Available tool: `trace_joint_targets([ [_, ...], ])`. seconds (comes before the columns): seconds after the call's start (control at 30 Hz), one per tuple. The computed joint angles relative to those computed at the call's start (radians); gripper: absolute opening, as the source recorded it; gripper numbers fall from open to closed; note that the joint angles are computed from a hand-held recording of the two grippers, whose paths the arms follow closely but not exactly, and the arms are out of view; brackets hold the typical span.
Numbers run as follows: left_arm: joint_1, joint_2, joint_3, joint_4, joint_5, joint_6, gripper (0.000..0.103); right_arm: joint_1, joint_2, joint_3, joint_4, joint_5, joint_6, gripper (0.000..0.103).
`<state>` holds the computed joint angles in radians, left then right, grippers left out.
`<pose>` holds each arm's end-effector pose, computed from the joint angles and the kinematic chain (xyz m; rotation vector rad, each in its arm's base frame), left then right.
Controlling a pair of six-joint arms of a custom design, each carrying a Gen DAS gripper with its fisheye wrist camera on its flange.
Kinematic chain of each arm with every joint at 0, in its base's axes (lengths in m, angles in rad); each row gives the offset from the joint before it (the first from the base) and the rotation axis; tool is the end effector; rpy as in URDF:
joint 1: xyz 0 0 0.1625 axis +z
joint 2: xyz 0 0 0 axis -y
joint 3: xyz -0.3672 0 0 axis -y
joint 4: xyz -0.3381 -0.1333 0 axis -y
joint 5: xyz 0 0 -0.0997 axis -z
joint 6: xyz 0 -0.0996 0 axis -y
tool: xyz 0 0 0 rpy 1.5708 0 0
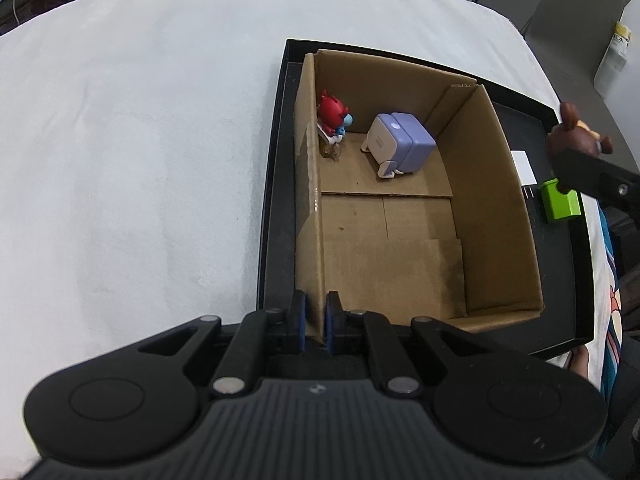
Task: Organize rigid objects
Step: 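Lift the doll figure with the right gripper over the box, then open the right gripper to drop the doll figure into the box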
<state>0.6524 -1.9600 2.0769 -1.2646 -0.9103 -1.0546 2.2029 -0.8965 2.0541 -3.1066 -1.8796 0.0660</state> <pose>-0.0847 -0.3093 0.3502 0.0130 2.4131 -0.4030 0.3742 -0.3366 0.0883 0.7284 -2.8140 0.6772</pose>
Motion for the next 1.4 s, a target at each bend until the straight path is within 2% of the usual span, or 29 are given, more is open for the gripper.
trace_joint_targets([
  [0.4,-0.002,-0.002,0.005,0.0,0.007,-0.01,0.008,0.004,0.073,-0.035,-0.019,0.029,0.03,0.043],
  [1.1,-0.01,-0.012,0.009,0.007,0.012,-0.038,0.008,-0.025,0.197,-0.078,-0.055,0.089,0.166,0.043],
  [1.17,-0.01,-0.012,0.008,0.007,0.013,-0.037,0.009,-0.035,0.208,-0.078,-0.058,0.115,0.181,0.048],
  [1.2,-0.01,-0.012,0.009,0.006,0.012,-0.038,0.009,-0.042,0.211,-0.076,-0.058,0.134,0.184,0.056],
  [1.4,-0.014,-0.015,0.01,0.012,0.014,-0.044,0.008,-0.069,0.196,-0.055,-0.048,0.2,0.205,0.056],
])
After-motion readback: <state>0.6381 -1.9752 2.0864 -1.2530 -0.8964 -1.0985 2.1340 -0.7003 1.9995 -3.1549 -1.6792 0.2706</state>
